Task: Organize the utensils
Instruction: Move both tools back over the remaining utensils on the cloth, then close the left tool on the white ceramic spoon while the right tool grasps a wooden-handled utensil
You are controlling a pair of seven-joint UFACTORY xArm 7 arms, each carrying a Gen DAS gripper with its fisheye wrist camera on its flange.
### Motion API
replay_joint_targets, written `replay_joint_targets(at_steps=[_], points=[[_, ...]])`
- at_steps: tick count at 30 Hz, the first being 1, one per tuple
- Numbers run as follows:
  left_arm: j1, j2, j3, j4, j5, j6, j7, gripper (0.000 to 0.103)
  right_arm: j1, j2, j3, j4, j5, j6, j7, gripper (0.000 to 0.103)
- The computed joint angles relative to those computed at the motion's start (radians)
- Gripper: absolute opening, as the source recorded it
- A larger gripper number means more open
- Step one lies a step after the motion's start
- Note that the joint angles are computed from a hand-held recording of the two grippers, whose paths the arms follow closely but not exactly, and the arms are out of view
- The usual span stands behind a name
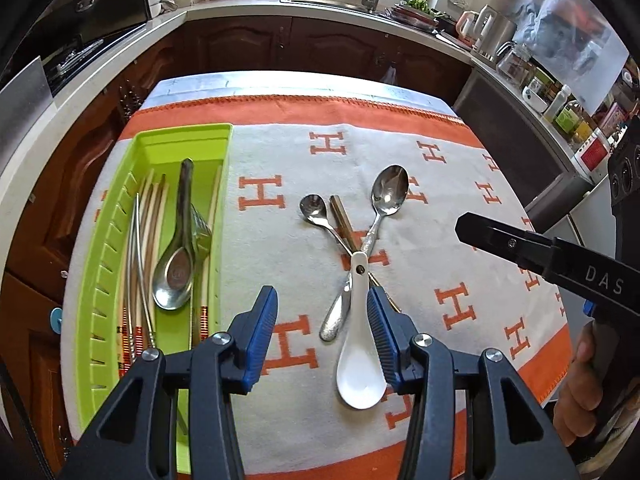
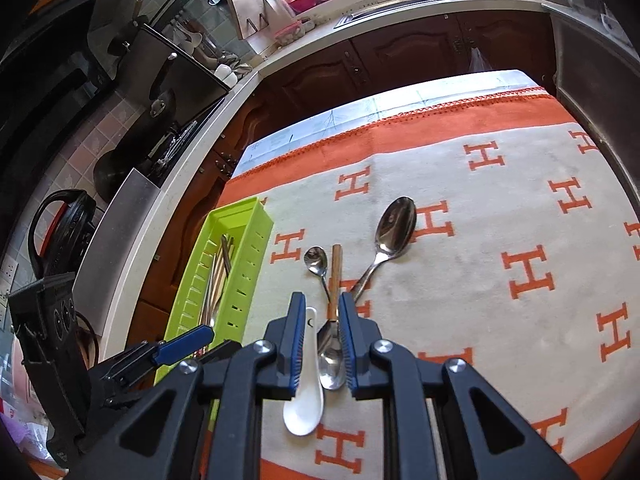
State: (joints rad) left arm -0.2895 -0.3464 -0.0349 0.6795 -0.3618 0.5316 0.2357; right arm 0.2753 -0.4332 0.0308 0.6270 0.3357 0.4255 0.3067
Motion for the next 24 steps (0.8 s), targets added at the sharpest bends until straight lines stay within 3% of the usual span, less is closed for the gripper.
replay_joint_targets(at_steps=[6,16,20,24], points=[[-0.020,0.057,-0.002,-0.001,-0.045,0.009,0.012,0.045,0.044,0.000,-0.072,-0.041,0.086,-0.003,-0.119,0.017],[-0.009,0.146,-0.030,0.016,-0.075,-0.003,0.029,0.045,0.071,0.016,-0.112,-0.075,0.250,0.000,-0.288,0.017],[-0.010,0.167,-0.038,0.025,-0.079,-0.013,0.037,0.034,0.066,0.017,-0.112,-0.077,0.289,0.002,-0.332,0.017],[-0.009,0.177,-0.052,0.027,-0.056,-0.031,0.032,0.031,0.060,0.030,-0.111,-0.074,0.321,0.009,-0.363,0.017]])
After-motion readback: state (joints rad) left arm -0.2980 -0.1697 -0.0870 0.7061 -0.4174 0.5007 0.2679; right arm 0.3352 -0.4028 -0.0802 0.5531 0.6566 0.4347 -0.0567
